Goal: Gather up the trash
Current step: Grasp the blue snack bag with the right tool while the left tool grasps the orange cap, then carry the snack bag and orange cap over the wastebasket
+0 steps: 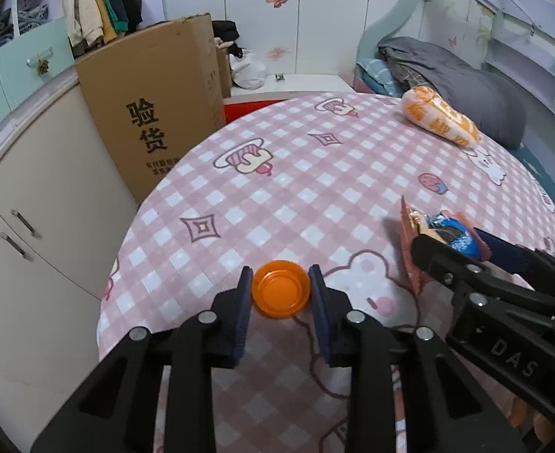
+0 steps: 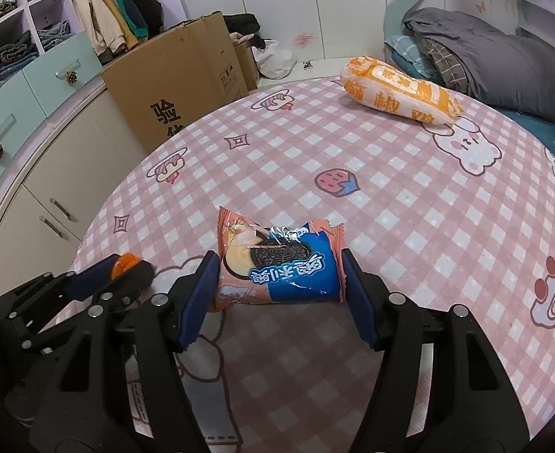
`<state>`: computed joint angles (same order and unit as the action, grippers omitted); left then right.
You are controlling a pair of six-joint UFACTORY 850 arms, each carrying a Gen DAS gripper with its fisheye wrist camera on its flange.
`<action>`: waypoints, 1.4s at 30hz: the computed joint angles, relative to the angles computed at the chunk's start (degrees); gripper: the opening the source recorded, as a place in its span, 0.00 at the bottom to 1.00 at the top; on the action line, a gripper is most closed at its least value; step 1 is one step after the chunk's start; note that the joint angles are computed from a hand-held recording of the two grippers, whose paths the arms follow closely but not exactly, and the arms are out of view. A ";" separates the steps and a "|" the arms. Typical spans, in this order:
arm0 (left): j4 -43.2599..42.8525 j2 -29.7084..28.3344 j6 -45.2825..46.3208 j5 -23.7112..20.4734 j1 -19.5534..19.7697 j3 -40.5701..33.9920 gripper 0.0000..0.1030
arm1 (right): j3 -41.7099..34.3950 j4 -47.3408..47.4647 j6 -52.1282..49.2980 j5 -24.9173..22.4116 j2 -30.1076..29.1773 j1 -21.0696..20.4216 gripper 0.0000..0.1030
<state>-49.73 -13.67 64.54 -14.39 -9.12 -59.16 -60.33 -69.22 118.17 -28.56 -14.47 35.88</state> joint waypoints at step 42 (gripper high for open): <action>-14.18 -10.81 11.61 -4.07 31.51 -9.91 0.28 | -63.73 24.86 -45.83 -6.60 -43.73 12.21 0.61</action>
<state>-63.92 -24.48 76.16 -18.46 22.39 -69.08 -124.06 -44.36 72.35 -35.17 -58.21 48.08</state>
